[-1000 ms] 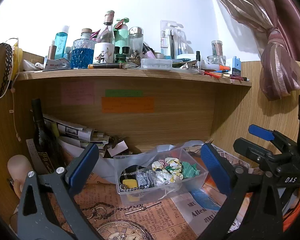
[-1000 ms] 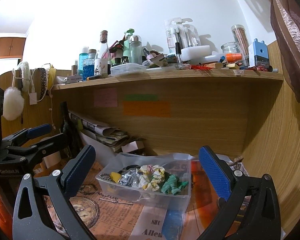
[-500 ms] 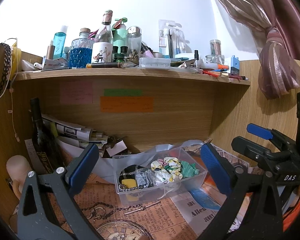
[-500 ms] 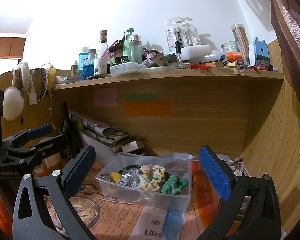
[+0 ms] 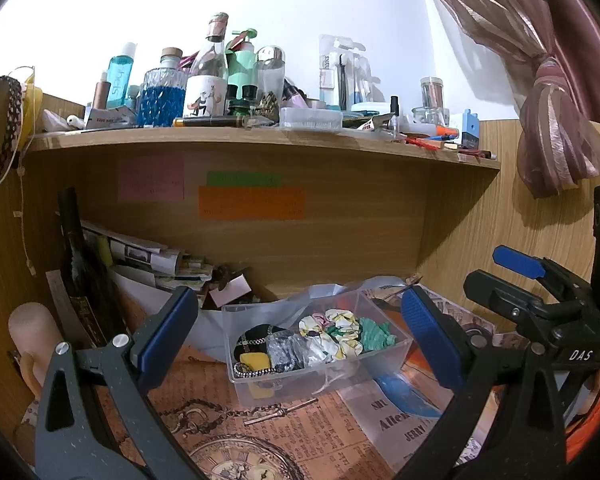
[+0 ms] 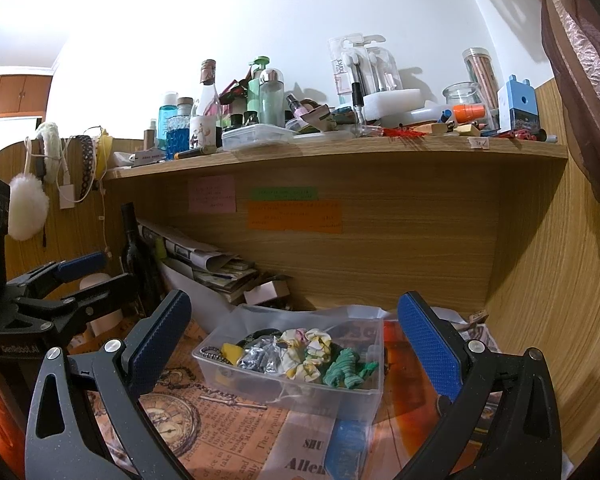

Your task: Organize soft objects

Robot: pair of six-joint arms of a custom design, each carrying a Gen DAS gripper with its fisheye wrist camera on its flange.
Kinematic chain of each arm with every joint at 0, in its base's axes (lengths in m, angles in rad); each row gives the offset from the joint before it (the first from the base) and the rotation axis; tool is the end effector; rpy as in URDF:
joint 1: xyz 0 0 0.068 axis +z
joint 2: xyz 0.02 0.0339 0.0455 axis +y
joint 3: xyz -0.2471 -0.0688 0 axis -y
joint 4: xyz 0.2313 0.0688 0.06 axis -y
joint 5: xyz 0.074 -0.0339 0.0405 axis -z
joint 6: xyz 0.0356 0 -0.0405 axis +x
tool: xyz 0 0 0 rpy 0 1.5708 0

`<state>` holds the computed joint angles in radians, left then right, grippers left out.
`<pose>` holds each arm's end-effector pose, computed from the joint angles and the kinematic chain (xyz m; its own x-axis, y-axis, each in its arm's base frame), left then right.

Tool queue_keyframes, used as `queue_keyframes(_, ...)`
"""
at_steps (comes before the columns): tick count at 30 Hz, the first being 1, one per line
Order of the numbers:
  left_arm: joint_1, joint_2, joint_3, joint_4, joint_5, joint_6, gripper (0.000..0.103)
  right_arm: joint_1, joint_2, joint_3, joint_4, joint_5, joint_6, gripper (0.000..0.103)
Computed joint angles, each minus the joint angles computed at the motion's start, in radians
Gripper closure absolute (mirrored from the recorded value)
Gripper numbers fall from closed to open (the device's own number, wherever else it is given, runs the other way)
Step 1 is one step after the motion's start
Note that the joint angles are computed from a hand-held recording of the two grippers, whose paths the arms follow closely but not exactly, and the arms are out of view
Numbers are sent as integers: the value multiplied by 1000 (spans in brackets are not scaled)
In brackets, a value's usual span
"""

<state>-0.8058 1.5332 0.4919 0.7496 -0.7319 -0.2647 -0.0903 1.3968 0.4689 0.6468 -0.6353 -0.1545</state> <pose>0.2080 -0.1823 0.1622 -0.2167 -0.0553 -0.9747 0.0380 0.9972 -0.0651 0.2634 -0.0026 0.1792 -0.1968 -0.1066 -0.9746 -0.5318 0.8467 0.0148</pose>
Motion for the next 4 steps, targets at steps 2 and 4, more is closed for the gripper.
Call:
queue_keyframes(2, 9, -1, 0, -7, 19, -9, 0, 2, 4, 1, 2, -1, 2, 0)
queue_keyframes(4, 17, 0, -1, -13, 34, -16, 0, 4, 6, -1, 9, 1, 3, 0)
